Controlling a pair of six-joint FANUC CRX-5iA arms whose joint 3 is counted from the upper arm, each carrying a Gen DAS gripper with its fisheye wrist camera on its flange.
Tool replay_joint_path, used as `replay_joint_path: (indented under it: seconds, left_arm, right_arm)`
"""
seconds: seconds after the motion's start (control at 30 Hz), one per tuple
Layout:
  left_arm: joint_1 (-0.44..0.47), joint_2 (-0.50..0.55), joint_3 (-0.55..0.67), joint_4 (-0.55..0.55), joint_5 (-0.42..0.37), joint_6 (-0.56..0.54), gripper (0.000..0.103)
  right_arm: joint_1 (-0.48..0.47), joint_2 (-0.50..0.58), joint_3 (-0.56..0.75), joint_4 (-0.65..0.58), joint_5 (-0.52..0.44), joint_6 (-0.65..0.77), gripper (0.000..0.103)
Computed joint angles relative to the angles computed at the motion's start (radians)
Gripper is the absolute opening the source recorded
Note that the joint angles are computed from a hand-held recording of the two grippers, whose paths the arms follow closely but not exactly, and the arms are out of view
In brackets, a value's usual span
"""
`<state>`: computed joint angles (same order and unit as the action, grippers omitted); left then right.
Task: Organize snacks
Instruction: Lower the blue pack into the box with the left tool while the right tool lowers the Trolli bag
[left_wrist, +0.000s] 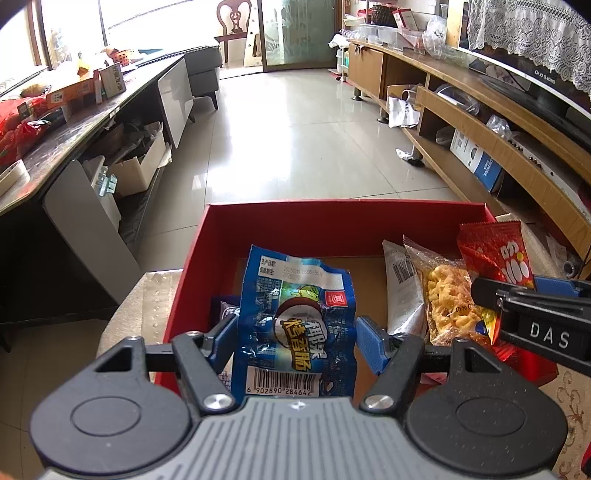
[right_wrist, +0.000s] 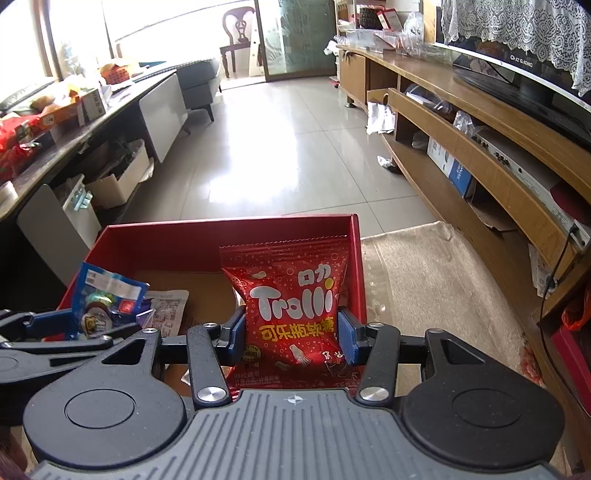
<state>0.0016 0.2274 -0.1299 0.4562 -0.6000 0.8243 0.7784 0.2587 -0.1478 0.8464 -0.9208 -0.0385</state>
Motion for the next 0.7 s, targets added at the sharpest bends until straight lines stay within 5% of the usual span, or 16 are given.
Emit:
replay_joint_path:
  seconds: [0.7]
  left_arm:
    - [-0.016, 0.028, 0.011, -0.022, 0.038, 0.022, 0.063]
  right_arm:
    - [-0.032, 0.042, -0.006, 0.057, 0.074, -0.018, 0.062]
